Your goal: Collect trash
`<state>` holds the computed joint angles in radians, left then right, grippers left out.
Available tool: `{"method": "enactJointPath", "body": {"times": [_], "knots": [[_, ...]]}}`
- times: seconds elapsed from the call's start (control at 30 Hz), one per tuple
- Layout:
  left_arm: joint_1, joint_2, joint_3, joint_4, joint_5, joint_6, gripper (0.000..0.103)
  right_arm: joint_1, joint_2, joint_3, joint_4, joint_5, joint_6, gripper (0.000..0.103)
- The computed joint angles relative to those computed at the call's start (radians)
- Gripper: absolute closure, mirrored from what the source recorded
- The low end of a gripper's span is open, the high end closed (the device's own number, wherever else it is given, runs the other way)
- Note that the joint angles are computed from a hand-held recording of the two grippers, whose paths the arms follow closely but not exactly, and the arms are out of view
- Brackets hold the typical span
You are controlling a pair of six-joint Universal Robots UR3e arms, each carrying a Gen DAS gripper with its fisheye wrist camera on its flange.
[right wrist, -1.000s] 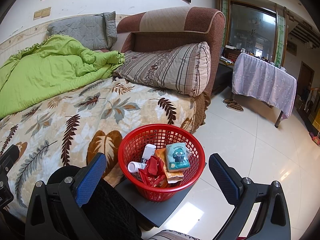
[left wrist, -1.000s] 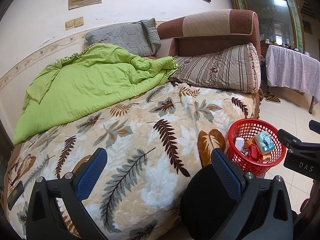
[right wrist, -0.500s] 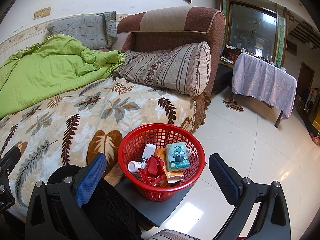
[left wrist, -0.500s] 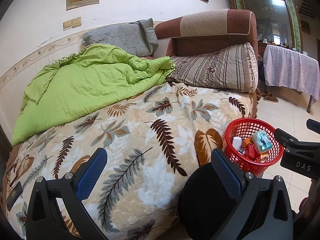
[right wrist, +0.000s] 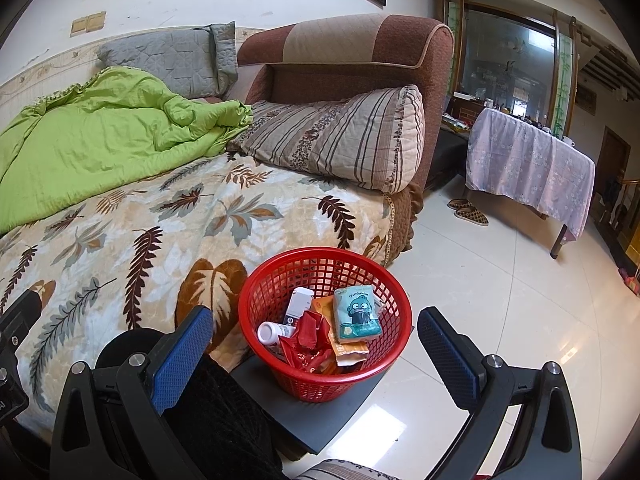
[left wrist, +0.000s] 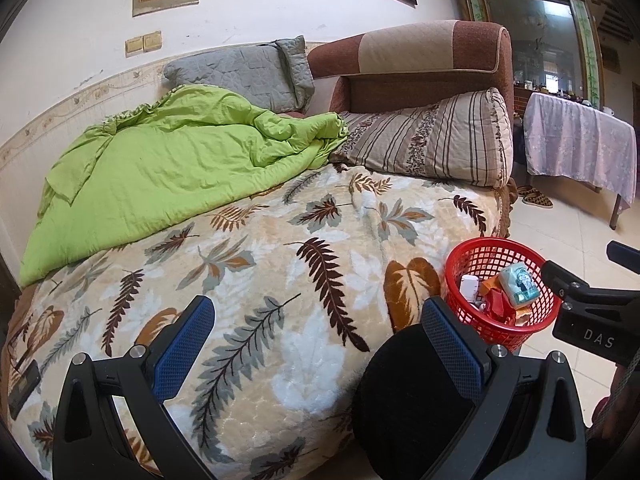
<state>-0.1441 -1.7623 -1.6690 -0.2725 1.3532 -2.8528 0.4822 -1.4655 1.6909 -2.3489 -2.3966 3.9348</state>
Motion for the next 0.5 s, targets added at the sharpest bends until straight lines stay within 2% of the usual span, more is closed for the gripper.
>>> {"method": "enactJointPath", "body": {"times": [0.17, 0.33, 0.5], "knots": [[0.012, -0.003, 0.012, -0.03, -0.012, -0.022, 0.0, 0.003, 0.022, 0.008, -0.049, 0.008, -0.042, 0.0], [0.06, -0.015, 0.025, -0.034, 0.004, -0.059, 0.0, -0.021, 0.075, -0.029, -0.147, 0.065, -0.165, 0.0], [0.164, -0.072, 0.102, -0.098, 0.032, -0.144, 0.0, -0.06, 0.198, -0.218, -0.155, 0.181, -0.307, 0.0]]}}
